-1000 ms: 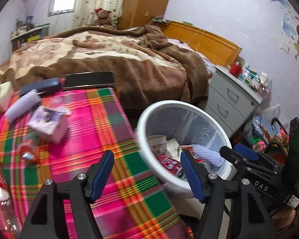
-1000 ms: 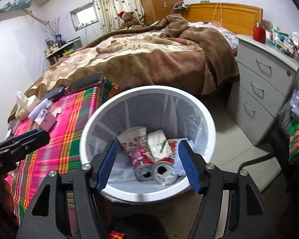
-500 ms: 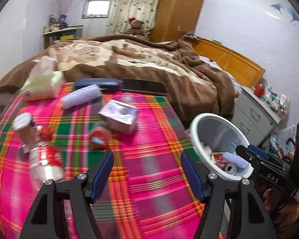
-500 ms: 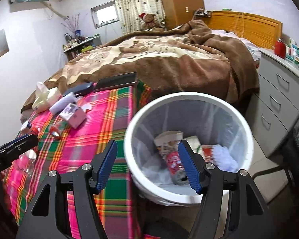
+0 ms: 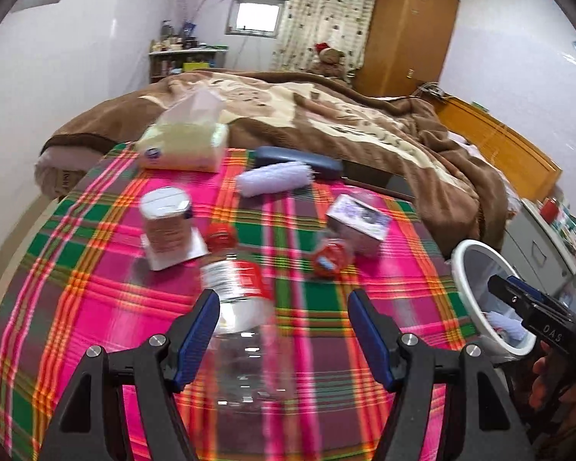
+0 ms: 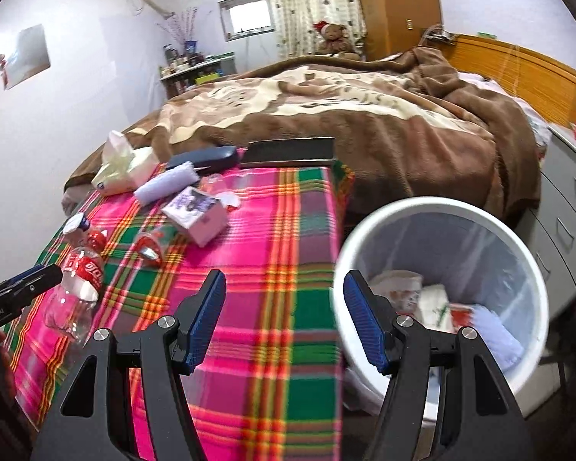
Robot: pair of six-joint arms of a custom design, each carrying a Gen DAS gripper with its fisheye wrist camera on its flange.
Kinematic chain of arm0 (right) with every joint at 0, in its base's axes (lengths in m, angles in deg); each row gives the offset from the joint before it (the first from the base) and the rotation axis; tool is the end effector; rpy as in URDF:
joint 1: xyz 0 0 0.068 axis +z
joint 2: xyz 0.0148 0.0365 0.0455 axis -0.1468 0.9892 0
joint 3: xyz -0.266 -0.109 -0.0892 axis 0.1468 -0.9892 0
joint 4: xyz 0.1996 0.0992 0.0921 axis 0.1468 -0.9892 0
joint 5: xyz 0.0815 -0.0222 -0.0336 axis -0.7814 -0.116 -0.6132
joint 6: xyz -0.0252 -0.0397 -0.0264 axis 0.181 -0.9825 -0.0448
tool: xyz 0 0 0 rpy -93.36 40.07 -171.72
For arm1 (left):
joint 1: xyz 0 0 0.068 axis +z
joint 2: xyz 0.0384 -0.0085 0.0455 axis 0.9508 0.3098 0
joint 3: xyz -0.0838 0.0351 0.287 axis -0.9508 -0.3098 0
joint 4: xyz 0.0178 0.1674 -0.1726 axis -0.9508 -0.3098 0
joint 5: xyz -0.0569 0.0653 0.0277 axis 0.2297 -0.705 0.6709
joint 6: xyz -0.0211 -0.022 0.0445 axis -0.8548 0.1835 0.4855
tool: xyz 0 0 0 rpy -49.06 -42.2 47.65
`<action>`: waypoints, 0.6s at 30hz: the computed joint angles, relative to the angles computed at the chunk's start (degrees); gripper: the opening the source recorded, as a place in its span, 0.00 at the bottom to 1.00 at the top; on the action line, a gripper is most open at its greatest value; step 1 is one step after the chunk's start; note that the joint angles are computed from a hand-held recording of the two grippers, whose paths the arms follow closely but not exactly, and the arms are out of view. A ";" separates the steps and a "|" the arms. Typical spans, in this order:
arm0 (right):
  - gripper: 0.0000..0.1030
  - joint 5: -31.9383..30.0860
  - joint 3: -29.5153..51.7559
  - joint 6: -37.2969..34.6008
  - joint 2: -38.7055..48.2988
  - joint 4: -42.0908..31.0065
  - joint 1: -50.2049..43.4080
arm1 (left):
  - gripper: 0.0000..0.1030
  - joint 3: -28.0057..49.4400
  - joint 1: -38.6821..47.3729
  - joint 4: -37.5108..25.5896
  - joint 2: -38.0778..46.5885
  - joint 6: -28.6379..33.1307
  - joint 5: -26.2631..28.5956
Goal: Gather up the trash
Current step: 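Move both tools back to the cloth toward the bottle and milk carton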
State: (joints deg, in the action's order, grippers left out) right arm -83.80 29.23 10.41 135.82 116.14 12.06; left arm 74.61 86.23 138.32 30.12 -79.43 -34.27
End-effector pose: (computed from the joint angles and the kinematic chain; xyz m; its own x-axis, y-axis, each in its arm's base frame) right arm 0.2501 0.0916 0.0683 -0.6878 -0.0235 -0.7255 -0.1677 0.9776 0.1274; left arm 0.1967 0.0407 0.0840 -0.6861 -0.1704 -0.7072 -0.0604 0.9822 -0.1781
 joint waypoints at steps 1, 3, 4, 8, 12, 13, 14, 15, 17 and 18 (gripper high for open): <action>0.63 -0.07 1.13 -0.22 0.31 -0.93 0.55 | 0.67 0.60 1.89 -0.49 0.69 0.82 0.91; 0.63 -0.35 3.01 -0.64 1.03 -2.06 1.37 | 0.67 1.26 4.51 -0.47 1.80 1.73 1.54; 0.63 -0.58 4.49 -1.06 1.49 -3.17 1.80 | 0.67 1.40 5.26 -0.36 2.20 2.20 1.78; 0.63 -1.66 8.83 -3.35 3.09 -5.75 2.55 | 0.67 4.58 9.05 -3.11 4.64 4.16 4.08; 0.63 -1.50 14.50 -4.38 5.16 -10.53 3.12 | 0.67 7.24 10.61 -4.76 7.09 4.64 5.04; 0.63 -1.48 15.47 -4.50 5.48 -11.37 3.26 | 0.67 7.55 10.60 -4.71 7.59 4.60 5.16; 0.63 -1.71 16.45 -4.73 5.89 -12.02 3.30 | 0.67 8.38 10.89 -5.47 8.18 4.77 5.78; 0.63 -2.08 17.16 -5.01 6.24 -12.33 3.30 | 0.67 8.61 10.73 -5.77 8.30 4.52 5.92; 0.63 -2.48 18.73 -5.41 6.79 -13.42 3.48 | 0.71 9.99 11.20 -6.86 9.31 4.33 7.33; 0.63 -2.66 19.32 -5.64 7.01 -13.74 3.50 | 0.73 10.20 11.16 -6.94 9.52 4.07 7.24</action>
State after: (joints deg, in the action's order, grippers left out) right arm -86.46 48.55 4.77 142.82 102.39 15.56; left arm 84.81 97.39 131.39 39.64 -75.36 -27.02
